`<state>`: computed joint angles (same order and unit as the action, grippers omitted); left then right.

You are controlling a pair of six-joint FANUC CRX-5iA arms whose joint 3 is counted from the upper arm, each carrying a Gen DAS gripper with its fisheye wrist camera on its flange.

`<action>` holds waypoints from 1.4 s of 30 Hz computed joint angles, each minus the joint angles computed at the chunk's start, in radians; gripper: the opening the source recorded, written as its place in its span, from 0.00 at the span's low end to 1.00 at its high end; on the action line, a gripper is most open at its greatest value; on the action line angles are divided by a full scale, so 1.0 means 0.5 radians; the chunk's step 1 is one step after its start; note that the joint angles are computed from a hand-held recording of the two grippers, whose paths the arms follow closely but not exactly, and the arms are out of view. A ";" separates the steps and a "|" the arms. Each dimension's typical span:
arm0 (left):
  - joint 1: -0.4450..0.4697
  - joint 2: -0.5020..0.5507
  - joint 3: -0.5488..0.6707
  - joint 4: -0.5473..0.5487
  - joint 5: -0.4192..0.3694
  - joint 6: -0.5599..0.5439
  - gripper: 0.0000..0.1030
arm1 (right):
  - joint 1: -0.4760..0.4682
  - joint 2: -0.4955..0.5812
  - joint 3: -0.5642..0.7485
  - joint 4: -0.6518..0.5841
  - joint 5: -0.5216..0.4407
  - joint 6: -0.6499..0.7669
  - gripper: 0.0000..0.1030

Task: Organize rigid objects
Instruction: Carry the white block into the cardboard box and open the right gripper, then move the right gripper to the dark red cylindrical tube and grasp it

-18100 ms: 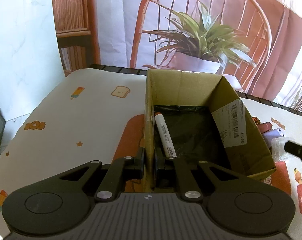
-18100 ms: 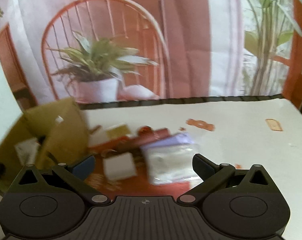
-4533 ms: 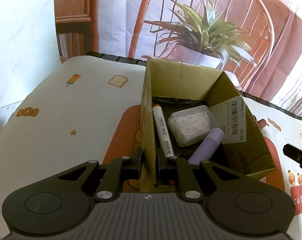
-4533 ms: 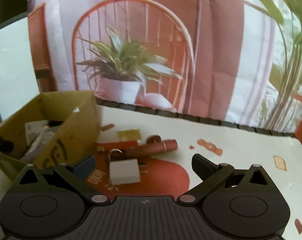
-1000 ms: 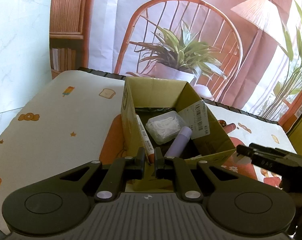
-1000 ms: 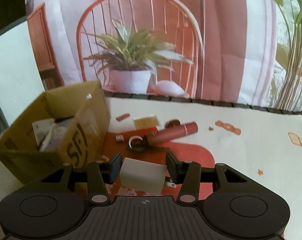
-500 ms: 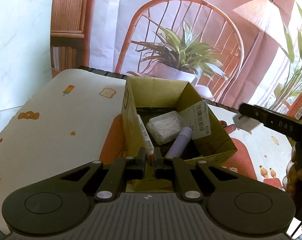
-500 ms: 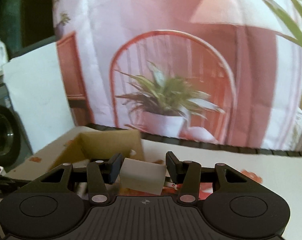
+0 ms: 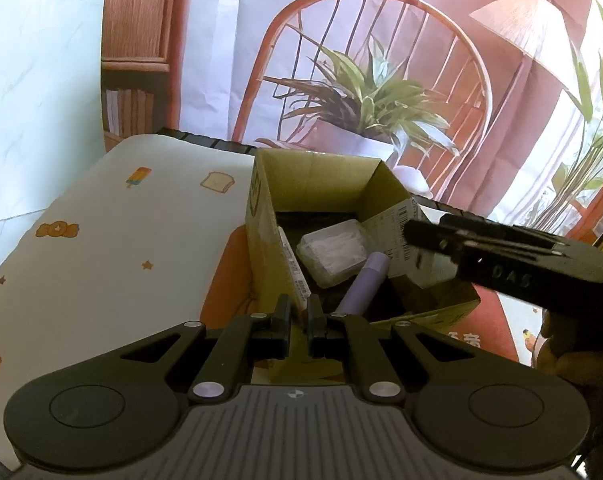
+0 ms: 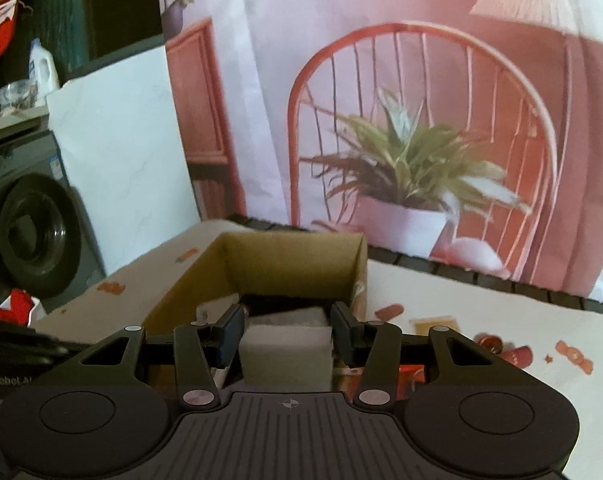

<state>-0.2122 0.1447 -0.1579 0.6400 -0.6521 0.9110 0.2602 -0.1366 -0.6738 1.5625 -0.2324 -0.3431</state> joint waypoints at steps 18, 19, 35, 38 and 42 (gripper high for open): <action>-0.002 0.008 0.007 -0.008 0.001 0.006 0.09 | 0.006 -0.003 -0.016 0.029 -0.002 0.011 0.43; -0.002 0.008 0.008 -0.012 0.000 0.012 0.09 | 0.012 -0.002 -0.013 0.015 -0.007 0.020 0.43; -0.016 0.001 0.033 -0.110 0.003 0.086 0.09 | -0.028 -0.145 -0.139 0.281 -0.217 -0.257 0.57; -0.018 -0.002 0.034 -0.123 0.006 0.093 0.09 | 0.008 -0.179 -0.181 0.136 -0.347 -0.220 0.67; -0.017 -0.002 0.038 -0.131 0.003 0.101 0.09 | 0.056 -0.200 -0.235 -0.109 -0.512 -0.071 0.82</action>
<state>-0.2206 0.1439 -0.1388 0.5745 -0.6506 0.9616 0.2884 -0.2366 -0.7913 1.5078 -0.4886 -0.3785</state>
